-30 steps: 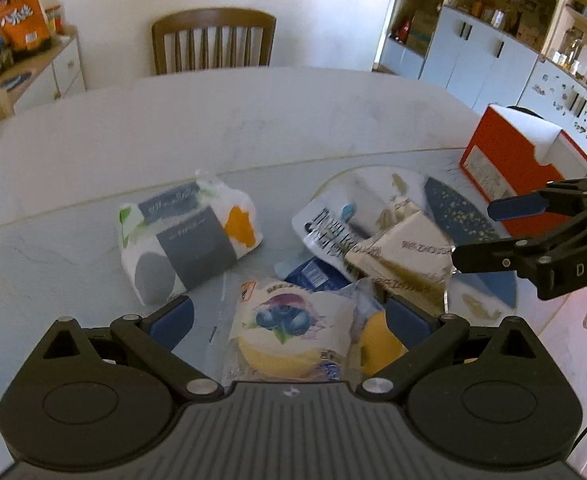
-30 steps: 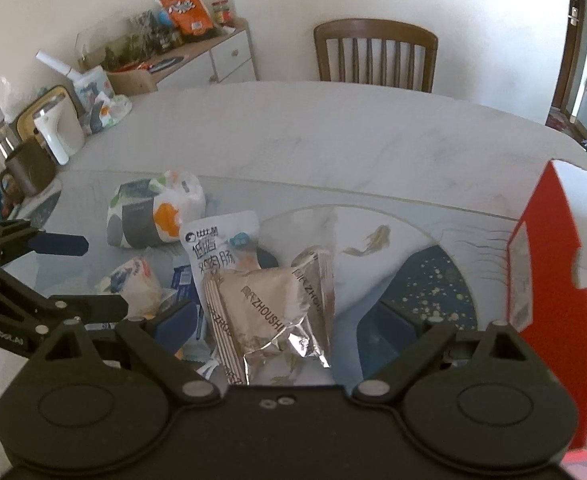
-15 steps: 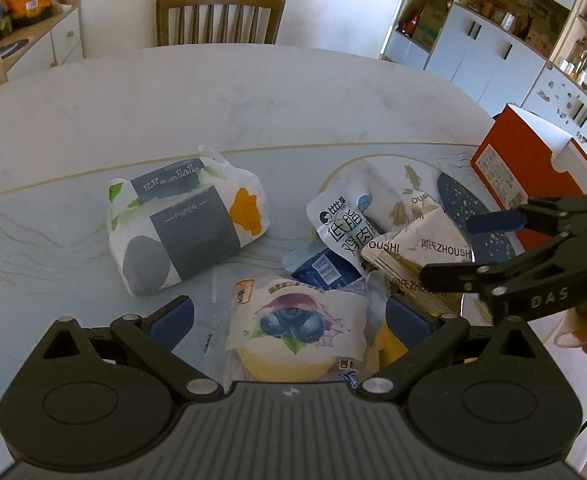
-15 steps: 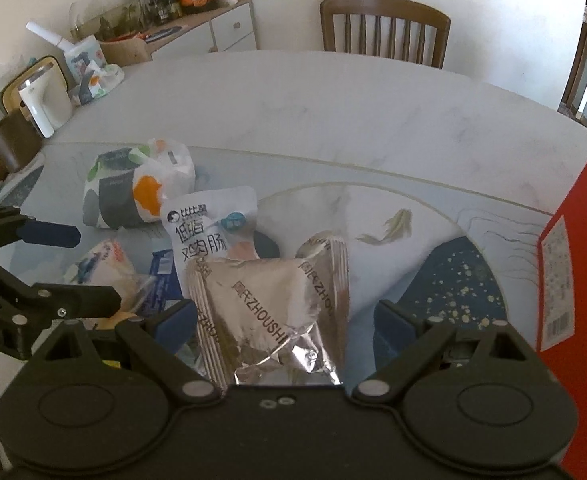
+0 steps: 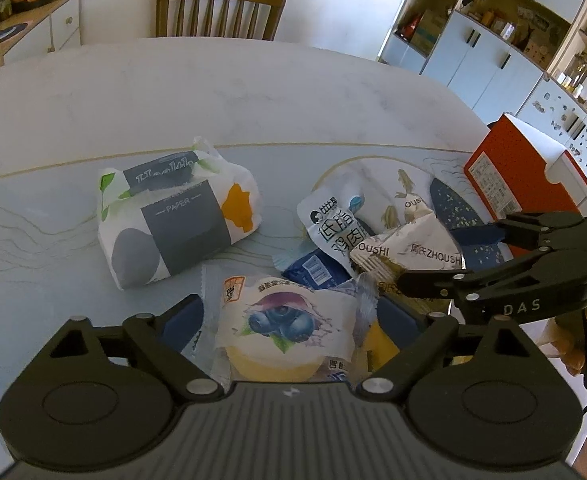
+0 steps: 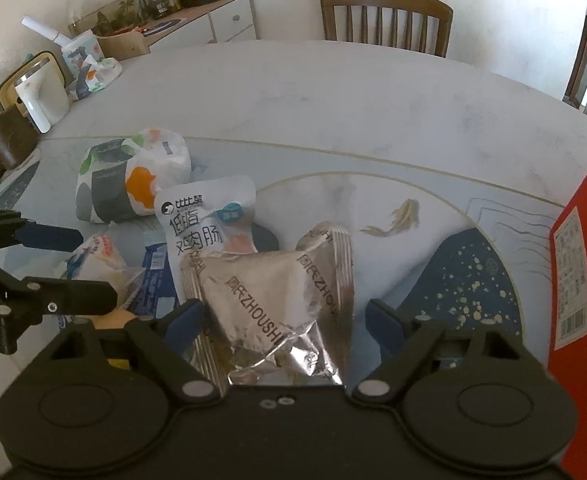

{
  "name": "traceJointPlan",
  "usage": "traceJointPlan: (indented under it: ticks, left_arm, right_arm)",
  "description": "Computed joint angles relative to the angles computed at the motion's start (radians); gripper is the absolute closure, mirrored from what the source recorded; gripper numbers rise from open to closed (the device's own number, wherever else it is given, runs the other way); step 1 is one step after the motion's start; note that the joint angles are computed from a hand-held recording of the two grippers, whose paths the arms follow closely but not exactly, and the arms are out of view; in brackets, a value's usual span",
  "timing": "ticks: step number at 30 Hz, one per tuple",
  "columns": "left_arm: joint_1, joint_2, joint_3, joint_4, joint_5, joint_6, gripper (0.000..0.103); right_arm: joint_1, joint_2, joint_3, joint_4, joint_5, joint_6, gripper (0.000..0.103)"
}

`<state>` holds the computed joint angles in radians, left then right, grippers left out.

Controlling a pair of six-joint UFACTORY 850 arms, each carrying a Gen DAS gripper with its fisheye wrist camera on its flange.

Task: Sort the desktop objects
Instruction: 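Grasp the blueberry bread packet with the left tool while the right tool grasps the silver foil bag, then carry the bread packet and foil bag up toward the red box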

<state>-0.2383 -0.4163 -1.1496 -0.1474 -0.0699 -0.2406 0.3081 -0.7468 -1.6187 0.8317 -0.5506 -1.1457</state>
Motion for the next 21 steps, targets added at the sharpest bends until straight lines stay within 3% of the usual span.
traceJointPlan:
  ticks: [6,10,14,18,21]
  left_arm:
    - [-0.002,0.003,-0.001,-0.017,0.002,0.006,0.023]
    - [-0.008,0.005,-0.001,0.238,-0.002,-0.242,0.035]
    - [-0.011,0.009,-0.001,0.322,-0.01,-0.318,0.043]
    - [-0.022,0.011,-0.002,0.611,-0.022,-0.592,0.048]
    - [-0.024,0.013,-0.003,0.628,-0.028,-0.614,0.05]
  right_arm:
    - [-0.002,0.01,0.009,0.022,-0.017,-0.015,0.035]
    - [-0.001,0.023,0.026,0.031,-0.004,-0.033,0.042]
    - [-0.005,0.035,0.039,0.038,0.005,-0.03,0.047]
    - [-0.011,0.051,0.058,0.052,0.021,-0.031,0.049]
    - [-0.017,0.067,0.075,0.071,0.031,-0.042,0.049]
